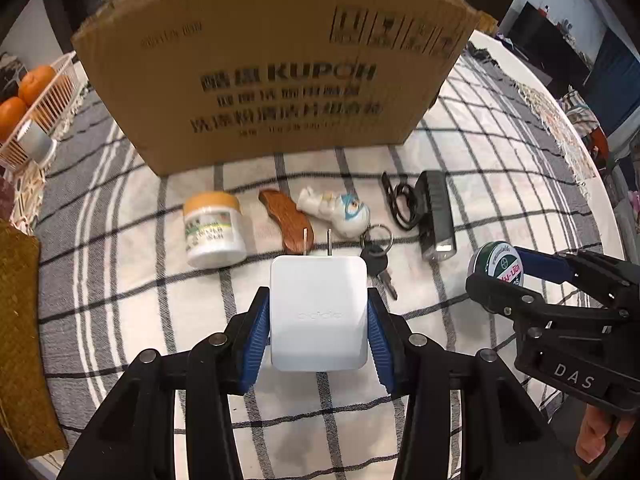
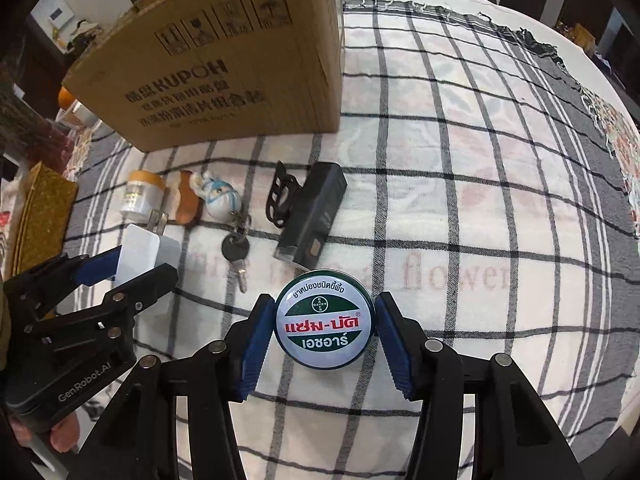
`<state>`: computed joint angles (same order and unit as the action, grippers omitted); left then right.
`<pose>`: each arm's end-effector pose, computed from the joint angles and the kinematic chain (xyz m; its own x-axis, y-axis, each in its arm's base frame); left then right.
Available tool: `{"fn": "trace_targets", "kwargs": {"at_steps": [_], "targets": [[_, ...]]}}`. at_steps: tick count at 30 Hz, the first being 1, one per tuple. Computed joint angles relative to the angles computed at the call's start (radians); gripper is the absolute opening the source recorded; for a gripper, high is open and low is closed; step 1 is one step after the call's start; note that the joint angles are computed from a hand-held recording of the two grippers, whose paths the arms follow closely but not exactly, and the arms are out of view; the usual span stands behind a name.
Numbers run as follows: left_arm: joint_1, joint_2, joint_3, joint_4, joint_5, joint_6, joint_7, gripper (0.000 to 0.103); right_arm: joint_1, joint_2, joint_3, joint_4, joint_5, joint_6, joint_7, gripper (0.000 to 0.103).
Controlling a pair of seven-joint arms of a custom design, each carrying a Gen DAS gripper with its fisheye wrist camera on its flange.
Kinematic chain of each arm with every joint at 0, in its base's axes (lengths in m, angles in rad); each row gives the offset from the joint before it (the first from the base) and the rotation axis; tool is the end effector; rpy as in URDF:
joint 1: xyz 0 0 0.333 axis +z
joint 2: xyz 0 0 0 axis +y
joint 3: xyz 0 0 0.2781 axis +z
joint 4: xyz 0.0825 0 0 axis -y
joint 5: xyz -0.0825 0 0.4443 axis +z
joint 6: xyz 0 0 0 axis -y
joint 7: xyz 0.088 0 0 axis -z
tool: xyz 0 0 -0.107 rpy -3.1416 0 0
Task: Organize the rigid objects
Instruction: 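Grasp the balm tin with the right tool while the left tool grasps the white charger, then carry the balm tin and charger over the box with both tools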
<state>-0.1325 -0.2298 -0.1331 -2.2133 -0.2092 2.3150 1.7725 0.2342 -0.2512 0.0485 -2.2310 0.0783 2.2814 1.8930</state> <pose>0.5539 -0.1563 0.4465 -0.3593 -0.9285 0.0942 -0.8882 0.3092 -0.3400 0.5440 0.1605 0.4457 -0.0602 -0.9868 -0.1503 -0.9602 0.0984 -0.2614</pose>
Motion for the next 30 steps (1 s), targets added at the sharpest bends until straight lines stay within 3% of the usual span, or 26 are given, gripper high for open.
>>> {"fn": "trace_targets", "kwargs": {"at_steps": [30], "targets": [[0.008,-0.070,0.043,0.045,-0.082,0.071,0.090,0.045,0.012,-0.006,0.021,0.122,-0.047,0.043,0.020,0.053]]}}
